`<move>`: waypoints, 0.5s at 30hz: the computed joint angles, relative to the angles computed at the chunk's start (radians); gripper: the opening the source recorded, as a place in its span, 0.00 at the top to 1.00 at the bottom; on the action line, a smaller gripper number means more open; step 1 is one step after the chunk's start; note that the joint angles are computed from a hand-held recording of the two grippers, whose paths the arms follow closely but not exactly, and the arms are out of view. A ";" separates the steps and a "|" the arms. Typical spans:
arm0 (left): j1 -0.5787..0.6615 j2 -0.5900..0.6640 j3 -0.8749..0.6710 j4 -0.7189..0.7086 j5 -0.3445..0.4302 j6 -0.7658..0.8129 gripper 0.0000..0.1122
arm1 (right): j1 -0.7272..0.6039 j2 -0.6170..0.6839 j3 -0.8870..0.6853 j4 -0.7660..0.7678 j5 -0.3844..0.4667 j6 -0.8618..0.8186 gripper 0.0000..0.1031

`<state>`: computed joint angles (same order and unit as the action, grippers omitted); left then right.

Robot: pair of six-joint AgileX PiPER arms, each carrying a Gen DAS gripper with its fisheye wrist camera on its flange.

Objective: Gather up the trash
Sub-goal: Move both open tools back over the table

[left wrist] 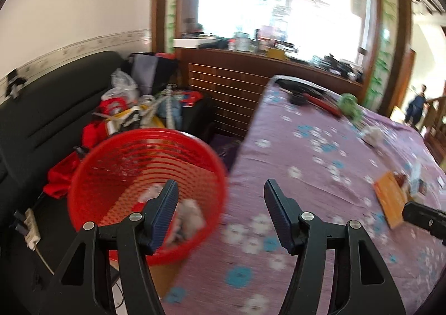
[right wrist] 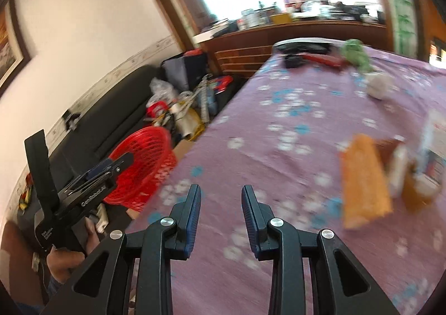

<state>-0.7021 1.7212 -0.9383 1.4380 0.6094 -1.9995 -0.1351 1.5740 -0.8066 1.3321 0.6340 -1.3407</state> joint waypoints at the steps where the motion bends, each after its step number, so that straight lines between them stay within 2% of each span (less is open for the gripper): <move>1: -0.017 0.014 -0.022 -0.018 -0.003 0.023 0.44 | -0.044 -0.012 0.021 0.014 0.015 -0.028 0.68; 5: -0.084 0.085 -0.144 -0.126 -0.032 0.161 0.39 | -0.235 -0.056 0.094 0.066 0.040 -0.131 0.65; 8: -0.127 0.147 -0.247 -0.221 -0.041 0.282 0.38 | -0.340 -0.071 0.135 0.131 -0.005 -0.224 0.63; 13: -0.184 0.256 -0.436 -0.407 -0.046 0.507 0.34 | -0.496 0.000 0.115 0.160 -0.007 -0.286 0.63; 15: -0.197 0.310 -0.540 -0.526 -0.050 0.638 0.31 | -0.547 0.030 0.107 0.174 -0.005 -0.305 0.58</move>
<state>-0.8986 2.0310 -1.4781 0.9124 0.5596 -1.3619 -0.6818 1.6041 -0.6998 1.5060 0.6291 -1.6461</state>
